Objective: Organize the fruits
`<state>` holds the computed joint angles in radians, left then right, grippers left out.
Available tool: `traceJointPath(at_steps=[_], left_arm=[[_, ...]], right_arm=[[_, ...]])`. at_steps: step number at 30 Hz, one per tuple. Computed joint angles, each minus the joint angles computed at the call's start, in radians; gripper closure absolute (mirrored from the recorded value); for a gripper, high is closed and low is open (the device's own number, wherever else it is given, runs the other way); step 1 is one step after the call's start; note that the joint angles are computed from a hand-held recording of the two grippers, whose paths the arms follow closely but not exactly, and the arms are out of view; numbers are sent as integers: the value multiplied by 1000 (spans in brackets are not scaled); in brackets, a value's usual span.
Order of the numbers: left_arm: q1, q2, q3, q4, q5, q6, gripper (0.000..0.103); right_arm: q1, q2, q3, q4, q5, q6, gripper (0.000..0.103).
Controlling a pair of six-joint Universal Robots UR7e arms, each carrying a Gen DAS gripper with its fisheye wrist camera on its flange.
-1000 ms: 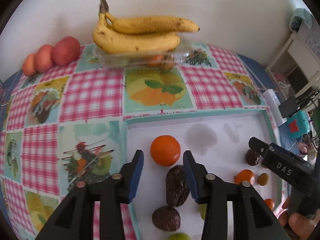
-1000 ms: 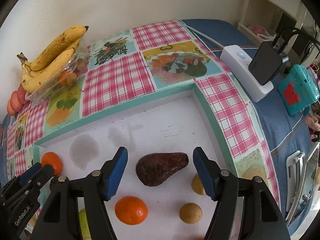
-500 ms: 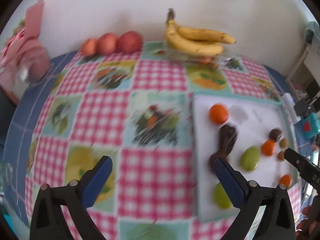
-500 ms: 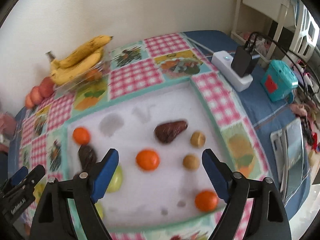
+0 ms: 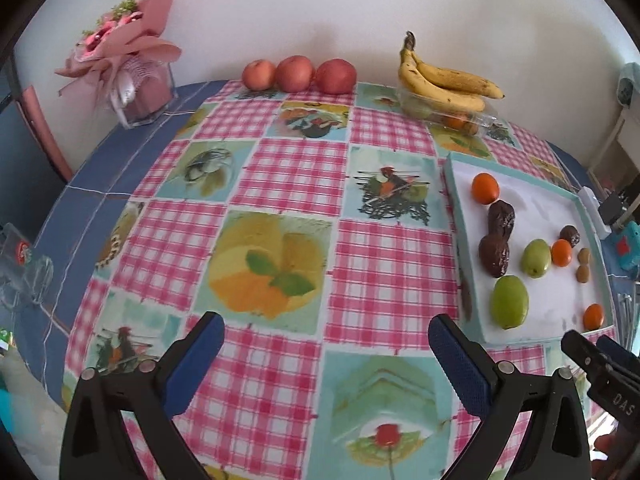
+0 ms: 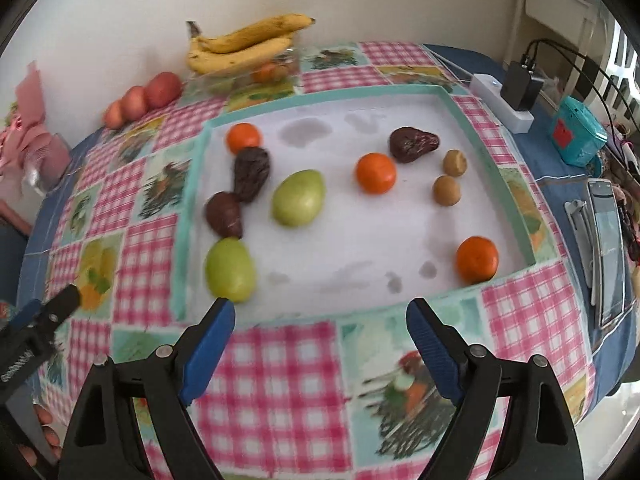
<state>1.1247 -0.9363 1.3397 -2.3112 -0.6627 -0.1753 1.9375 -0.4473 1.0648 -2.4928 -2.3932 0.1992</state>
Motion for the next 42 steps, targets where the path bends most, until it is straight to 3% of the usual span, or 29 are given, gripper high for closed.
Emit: traceJointPath(at_steps=[8,14,24,34,42], left_arm=[[-15,-2,12,12,93,-20,0],[-9,-1,-6,64,53,-49,0],[-16,17,-35,209,125,-120,0],[-26,30,-37,250,181,-106,0],[-23,26,-36,249,172,-103,0]], right_arm=[[20,-1,27,-3,-15,-22,15],[15,-1,22,-7,-1,-24,15],[19,8,7,14,-14,-22,15],[18,8,1,36,-18,-14,15],[19,11,-6,49,-23,-15,15]])
